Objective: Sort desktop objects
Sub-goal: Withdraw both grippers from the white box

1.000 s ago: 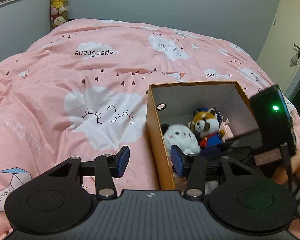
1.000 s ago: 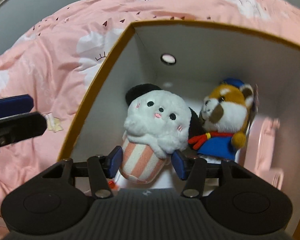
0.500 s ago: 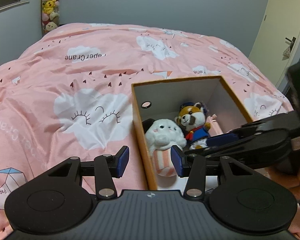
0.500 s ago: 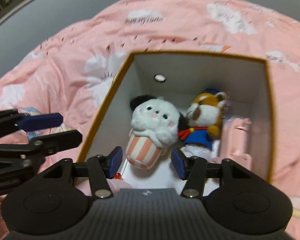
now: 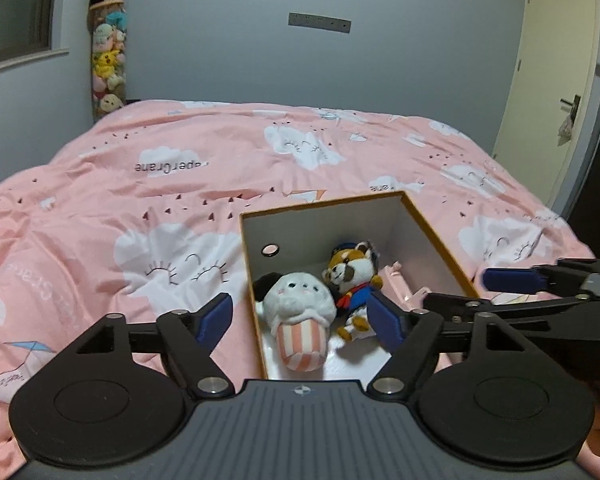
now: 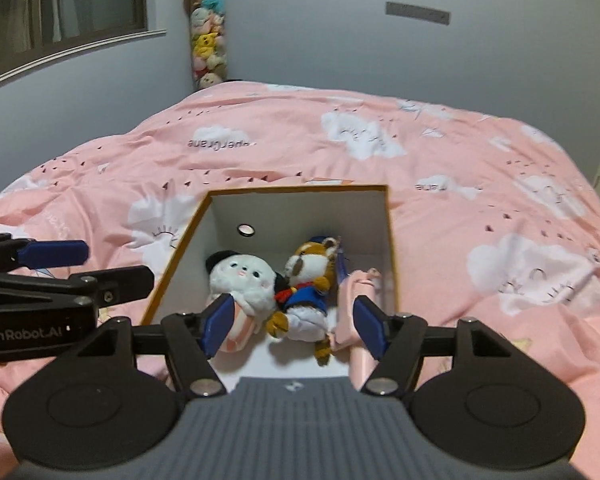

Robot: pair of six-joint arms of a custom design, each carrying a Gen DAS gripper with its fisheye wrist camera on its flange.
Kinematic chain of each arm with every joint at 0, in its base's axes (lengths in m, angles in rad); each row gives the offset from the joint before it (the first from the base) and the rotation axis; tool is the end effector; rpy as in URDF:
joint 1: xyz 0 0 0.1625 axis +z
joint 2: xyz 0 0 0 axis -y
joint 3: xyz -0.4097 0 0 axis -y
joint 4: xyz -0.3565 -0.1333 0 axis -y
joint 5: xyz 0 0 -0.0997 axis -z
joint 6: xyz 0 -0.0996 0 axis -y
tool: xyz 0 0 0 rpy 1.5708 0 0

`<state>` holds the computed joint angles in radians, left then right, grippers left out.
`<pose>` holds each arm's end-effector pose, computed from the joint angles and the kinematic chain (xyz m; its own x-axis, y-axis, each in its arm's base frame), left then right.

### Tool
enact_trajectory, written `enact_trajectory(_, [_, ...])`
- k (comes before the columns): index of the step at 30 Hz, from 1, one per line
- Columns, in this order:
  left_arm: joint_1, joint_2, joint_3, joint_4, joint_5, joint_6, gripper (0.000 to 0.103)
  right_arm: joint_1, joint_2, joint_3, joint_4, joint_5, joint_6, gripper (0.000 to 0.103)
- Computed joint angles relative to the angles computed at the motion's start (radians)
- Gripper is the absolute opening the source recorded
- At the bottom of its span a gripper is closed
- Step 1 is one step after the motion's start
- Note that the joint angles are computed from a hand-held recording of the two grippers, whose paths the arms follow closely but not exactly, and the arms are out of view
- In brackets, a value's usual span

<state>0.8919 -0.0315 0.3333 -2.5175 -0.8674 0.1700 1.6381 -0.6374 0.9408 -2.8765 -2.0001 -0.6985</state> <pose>-0.3957 -0.8053 0.0687 -0.7407 0.2790 -0.6112 0.6363 0.5832 -0.5050 0.1454 -0.7915 0.3351 -0.6895 -0.1242 0.7135 -0.6263 0.5971 -0.5013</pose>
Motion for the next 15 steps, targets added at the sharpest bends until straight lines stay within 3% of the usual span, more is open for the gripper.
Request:
enact_trajectory(8, [-0.004,-0.036,0.082,0.090,0.089,-0.142,0.088,-0.004,-0.044,0.158,-0.139,-0.085,0.017,0.070])
enact_trajectory(15, [-0.005,-0.078,0.171,0.155,0.096,-0.209,0.088,-0.015,-0.080,0.262,-0.209,-0.117,0.022,0.072])
